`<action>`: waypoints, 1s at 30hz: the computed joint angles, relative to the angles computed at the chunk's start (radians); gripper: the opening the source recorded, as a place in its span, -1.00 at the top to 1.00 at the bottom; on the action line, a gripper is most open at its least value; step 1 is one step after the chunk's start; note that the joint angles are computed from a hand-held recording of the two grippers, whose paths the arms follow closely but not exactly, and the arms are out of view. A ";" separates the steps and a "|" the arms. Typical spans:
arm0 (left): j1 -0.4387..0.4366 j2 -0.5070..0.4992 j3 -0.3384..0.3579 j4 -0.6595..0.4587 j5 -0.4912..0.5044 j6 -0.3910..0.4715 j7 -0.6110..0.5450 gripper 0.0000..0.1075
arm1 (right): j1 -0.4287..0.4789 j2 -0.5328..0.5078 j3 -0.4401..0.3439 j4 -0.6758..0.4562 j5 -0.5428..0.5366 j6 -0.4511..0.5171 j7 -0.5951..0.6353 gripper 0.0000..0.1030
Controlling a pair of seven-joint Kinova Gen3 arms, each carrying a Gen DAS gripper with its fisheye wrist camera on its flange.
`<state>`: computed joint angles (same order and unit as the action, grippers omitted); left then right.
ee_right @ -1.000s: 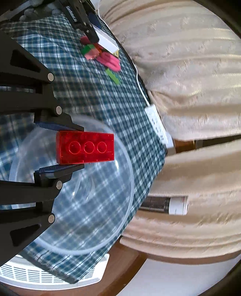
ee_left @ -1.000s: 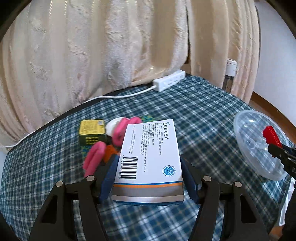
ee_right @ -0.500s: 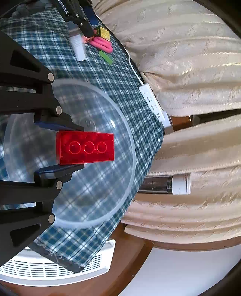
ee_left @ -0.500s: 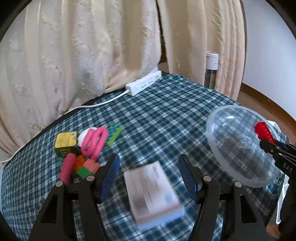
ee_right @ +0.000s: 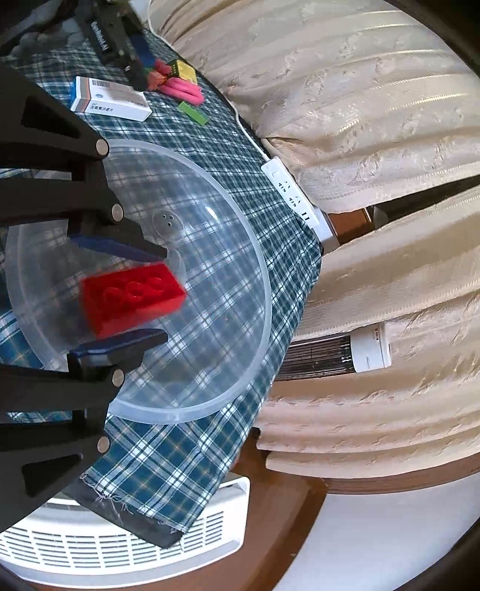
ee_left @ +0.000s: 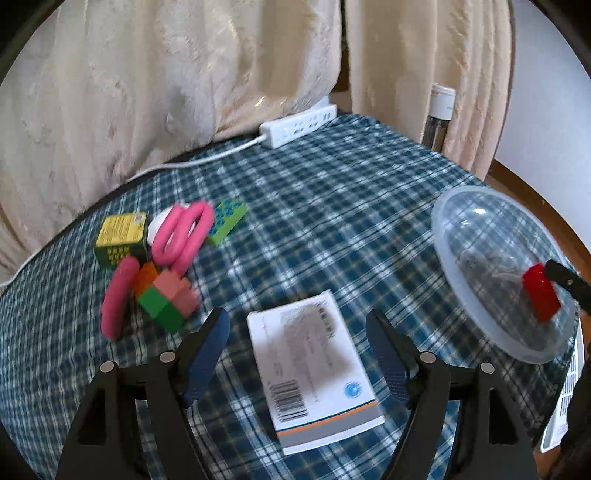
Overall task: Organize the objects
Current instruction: 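Carry the red brick into the clear bowl and open the right tool, then carry the white medicine box into the clear bowl and release it with the left tool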
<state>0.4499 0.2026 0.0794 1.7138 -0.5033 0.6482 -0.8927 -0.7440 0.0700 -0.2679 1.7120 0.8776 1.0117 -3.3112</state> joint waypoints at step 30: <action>0.102 0.067 -0.014 -0.067 -0.088 0.111 0.128 -0.23 | 0.058 -0.091 -0.054 0.119 0.090 -0.080 -0.096 0.04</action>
